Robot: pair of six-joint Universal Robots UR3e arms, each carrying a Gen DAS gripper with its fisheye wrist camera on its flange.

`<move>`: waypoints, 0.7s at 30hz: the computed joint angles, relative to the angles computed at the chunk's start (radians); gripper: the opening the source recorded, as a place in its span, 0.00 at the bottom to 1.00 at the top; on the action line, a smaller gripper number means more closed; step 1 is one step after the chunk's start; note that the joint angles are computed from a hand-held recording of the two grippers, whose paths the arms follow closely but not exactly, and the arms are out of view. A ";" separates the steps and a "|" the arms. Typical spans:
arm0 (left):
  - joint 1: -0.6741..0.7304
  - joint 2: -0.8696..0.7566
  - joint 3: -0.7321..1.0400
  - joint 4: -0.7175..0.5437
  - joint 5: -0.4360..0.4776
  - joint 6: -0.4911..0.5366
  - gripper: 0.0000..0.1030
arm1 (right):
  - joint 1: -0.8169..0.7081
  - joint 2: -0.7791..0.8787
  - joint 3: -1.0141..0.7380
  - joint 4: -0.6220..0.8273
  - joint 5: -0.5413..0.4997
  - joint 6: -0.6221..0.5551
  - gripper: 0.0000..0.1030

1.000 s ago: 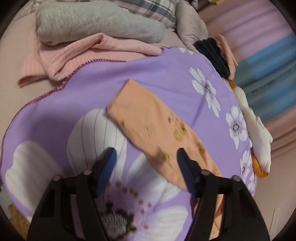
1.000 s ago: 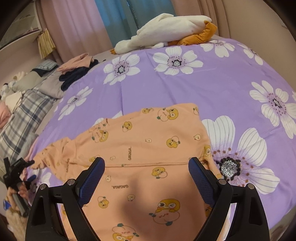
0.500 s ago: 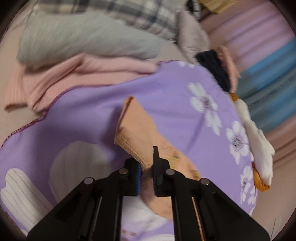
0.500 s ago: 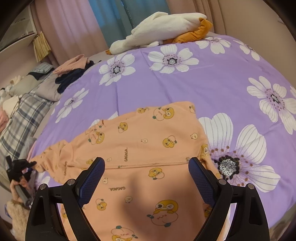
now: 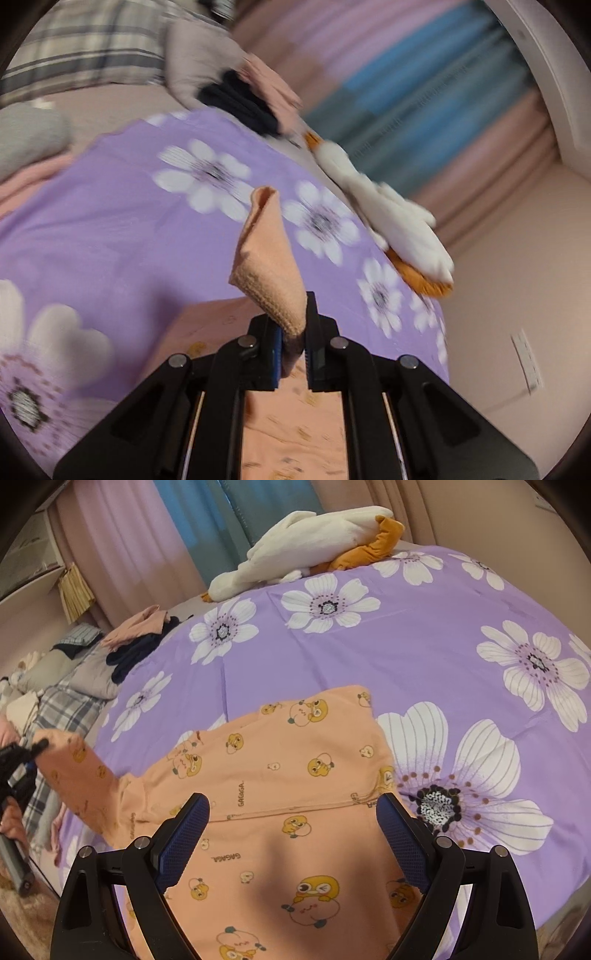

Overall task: Fold small clothes
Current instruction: 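Fold the held sleeve across the shirt body and release it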

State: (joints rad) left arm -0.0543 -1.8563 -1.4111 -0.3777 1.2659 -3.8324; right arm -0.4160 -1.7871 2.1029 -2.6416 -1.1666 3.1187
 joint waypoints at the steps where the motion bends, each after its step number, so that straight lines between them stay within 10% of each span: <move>1: -0.035 -0.034 0.048 -0.023 0.006 0.015 0.08 | -0.010 -0.007 0.006 0.001 0.009 -0.001 0.89; 21: -0.296 -0.409 0.318 -0.298 0.003 0.120 0.15 | -0.091 -0.024 0.050 0.036 0.076 -0.020 0.89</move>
